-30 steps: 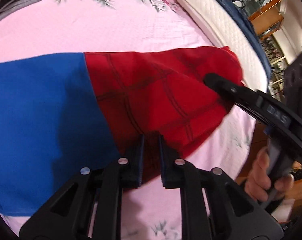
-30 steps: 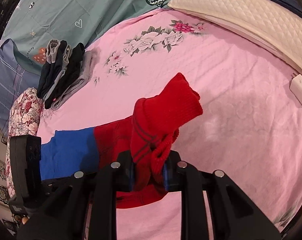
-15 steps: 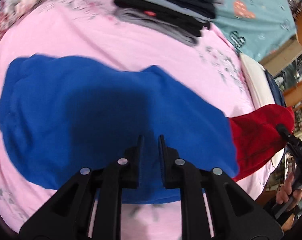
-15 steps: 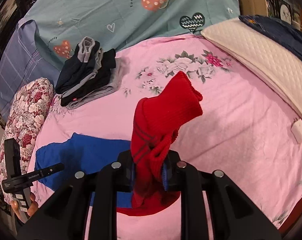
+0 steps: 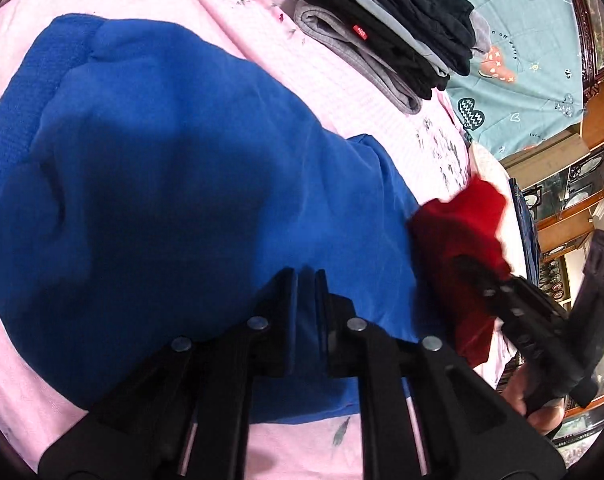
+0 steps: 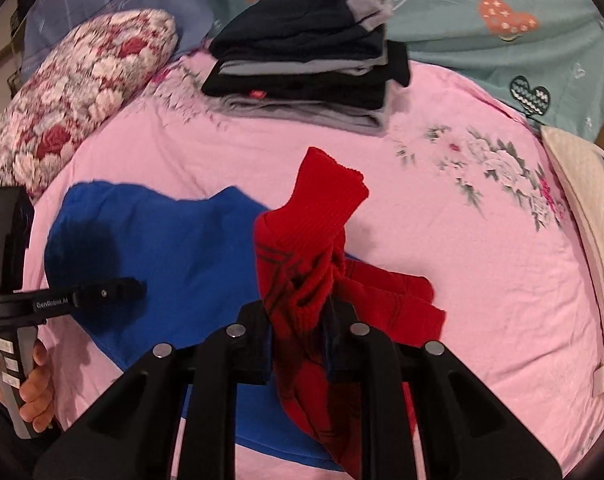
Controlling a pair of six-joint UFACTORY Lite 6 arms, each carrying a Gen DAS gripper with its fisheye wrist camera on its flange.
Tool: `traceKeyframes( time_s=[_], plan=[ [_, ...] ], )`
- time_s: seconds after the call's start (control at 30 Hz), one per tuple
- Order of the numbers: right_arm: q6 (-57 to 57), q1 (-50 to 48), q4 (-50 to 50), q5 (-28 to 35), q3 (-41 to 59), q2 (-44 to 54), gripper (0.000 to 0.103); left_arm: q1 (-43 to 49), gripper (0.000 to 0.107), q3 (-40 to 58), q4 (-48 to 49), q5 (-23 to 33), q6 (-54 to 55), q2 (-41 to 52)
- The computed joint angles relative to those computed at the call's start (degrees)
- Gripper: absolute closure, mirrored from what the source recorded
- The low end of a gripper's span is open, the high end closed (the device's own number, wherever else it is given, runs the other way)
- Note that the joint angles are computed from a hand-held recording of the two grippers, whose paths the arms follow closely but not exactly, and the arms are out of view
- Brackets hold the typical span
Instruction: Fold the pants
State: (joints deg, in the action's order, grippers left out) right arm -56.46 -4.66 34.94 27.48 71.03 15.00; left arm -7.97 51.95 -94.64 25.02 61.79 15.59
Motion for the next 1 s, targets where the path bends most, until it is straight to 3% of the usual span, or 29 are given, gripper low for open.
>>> traceKeyframes(
  time_s=[0.1,0.17,0.2,0.23,0.33,0.4,0.47,0.53,0.63,0.77,0.87,1.0],
  plan=[
    [6.4,5.0,-6.5,-5.1,-1.9,1.2,0.084,-0.2,0.096,0.6,-1.0,-0.1,0.9,0.6],
    [8.1,6.5,-8.5,-4.0,-1.3,2.4,0.072,0.1,0.096,0.2,-2.3,0.7,2.3,0.6],
    [5.9,6.1,-6.4,-0.8,-0.6,2.5,0.059,0.1,0.096,0.4,-2.5,0.9,2.5,0.9],
    [3.9,5.6,-4.2,3.3,0.8,2.7,0.055,0.3,0.096,0.5,-2.9,1.1,2.8,1.1],
    [-0.9,1.0,1.7,19.3,6.6,2.0,0.048,0.6,0.096,0.3,-4.4,2.0,4.2,1.4],
    [-1.9,-3.5,6.1,25.9,11.2,2.0,0.048,1.0,0.096,-0.1,-5.0,2.7,4.9,1.4],
    [-0.1,-5.6,6.6,25.8,14.9,2.9,0.051,1.0,0.096,0.1,-5.2,2.9,4.9,1.7],
    [2.6,-5.5,4.5,23.0,18.5,5.7,0.093,1.1,0.096,-0.2,-5.2,2.8,5.2,1.4],
    [8.1,-3.5,1.9,25.3,26.4,15.2,0.095,0.8,0.096,-0.5,-5.0,2.1,5.4,0.9],
    [12.9,1.7,-3.2,22.1,26.7,23.0,0.095,0.5,0.096,0.3,-3.8,1.6,4.1,1.5],
    [11.0,3.1,-2.1,16.5,21.1,20.2,0.095,0.5,0.096,0.1,-3.8,1.5,4.4,1.0],
    [5.2,-4.8,5.7,26.9,18.5,13.8,0.092,0.2,0.097,0.2,-3.8,1.2,4.3,1.0]
  ],
)
